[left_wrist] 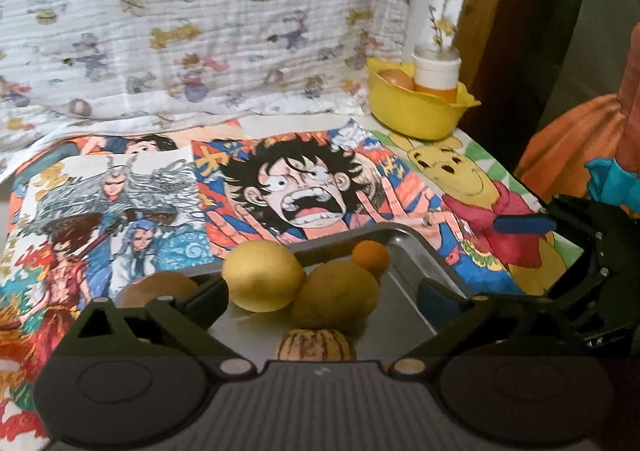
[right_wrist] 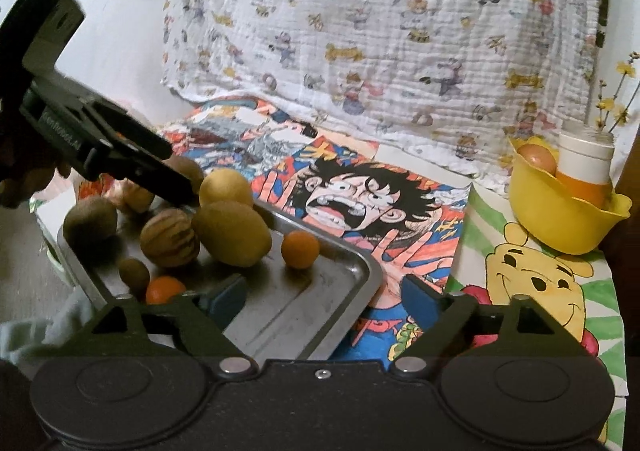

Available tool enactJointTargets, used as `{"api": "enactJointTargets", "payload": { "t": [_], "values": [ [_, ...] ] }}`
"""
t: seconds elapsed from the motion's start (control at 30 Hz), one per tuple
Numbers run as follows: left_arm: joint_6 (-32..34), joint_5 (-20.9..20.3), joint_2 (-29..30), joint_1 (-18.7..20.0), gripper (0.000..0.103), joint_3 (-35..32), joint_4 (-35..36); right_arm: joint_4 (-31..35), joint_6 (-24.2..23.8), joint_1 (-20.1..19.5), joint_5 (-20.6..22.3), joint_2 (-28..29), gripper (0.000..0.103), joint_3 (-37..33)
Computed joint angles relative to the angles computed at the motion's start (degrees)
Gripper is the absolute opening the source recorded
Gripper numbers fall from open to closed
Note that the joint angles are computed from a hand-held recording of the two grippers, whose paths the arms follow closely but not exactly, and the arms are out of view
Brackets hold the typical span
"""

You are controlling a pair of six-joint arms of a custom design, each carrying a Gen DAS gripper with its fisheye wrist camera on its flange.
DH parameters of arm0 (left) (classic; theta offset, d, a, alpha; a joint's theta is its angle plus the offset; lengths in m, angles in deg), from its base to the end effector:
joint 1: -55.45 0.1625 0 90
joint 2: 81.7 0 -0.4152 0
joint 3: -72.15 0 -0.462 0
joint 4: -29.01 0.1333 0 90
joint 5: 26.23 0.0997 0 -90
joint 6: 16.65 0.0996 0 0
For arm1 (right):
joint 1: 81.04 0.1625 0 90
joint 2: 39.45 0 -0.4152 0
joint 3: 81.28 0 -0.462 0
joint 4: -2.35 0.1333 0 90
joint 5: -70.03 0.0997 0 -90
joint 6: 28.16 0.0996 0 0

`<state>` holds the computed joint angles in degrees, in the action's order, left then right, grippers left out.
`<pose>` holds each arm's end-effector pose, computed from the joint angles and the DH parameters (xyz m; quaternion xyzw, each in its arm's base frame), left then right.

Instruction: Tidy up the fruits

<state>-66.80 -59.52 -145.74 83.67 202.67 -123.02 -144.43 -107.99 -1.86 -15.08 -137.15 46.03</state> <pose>-0.3041 -0.4089 0.0499 0.1074 0.8730 -0.3742 0.2939 0.0492 -0.4981 0.3029 0.5584 -0.7946 0.1945 0.1377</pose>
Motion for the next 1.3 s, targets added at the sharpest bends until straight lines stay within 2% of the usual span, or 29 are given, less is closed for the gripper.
{"api": "enactJointTargets", "payload": {
  "t": [0.03, 0.13, 0.23, 0.33, 0.47, 0.6, 0.73, 0.87, 1.0, 1.13, 1.3],
  "values": [
    [-1.6, 0.6, -0.3, -0.3, 0.102, 0.2, 0.8, -0.4, 0.4, -0.1, 0.5, -0.1, 0.097, 0.3],
    [-8.5, 2.0, -1.5, -1.3, 0.102, 1.0, 4.4, -1.5, 2.2, -0.4, 2.1, -0.5, 0.101, 1.0],
    [-15.2, 3.4, -2.7, -2.5, 0.102, 2.4, 6.3, -2.7, 4.6, -0.5, 3.0, -0.7, 0.102, 1.7],
    [-23.5, 5.9, -3.7, -4.3, 0.102, 3.5, 11.6, -4.3, 7.1, -0.5, 3.8, -1.2, 0.102, 2.7],
    [-37.6, 8.4, -5.5, -7.2, 0.102, 5.0, 22.2, -5.6, 9.5, -0.7, 5.2, -2.4, 0.102, 4.3],
    [-49.5, 8.5, -7.7, -9.8, 0.102, 6.7, 29.4, -6.4, 10.0, -0.4, 5.6, -3.6, 0.102, 6.1],
    [-60.2, 8.4, -8.9, -12.6, 0.102, 6.3, 42.2, -7.2, 9.7, -0.5, 6.9, -5.7, 0.102, 8.4],
    [-67.5, 7.7, -8.0, -15.4, 0.102, 5.0, 52.6, -7.9, 10.3, -0.9, 8.1, -8.5, 0.102, 11.0],
    [-72.6, 6.4, -6.5, -17.9, 0.102, 4.1, 58.8, -9.1, 12.2, -1.6, 8.2, -11.3, 0.102, 13.4],
    [-77.7, 4.5, -5.5, -20.4, 0.102, 4.3, 61.8, -8.9, 13.6, -3.0, 9.0, -14.2, 0.102, 15.4],
    [-83.7, 1.8, -4.4, -23.1, 0.102, 5.1, 63.9, -8.4, 12.1, -5.4, 11.7, -18.5, 0.102, 18.5]
  ]
}}
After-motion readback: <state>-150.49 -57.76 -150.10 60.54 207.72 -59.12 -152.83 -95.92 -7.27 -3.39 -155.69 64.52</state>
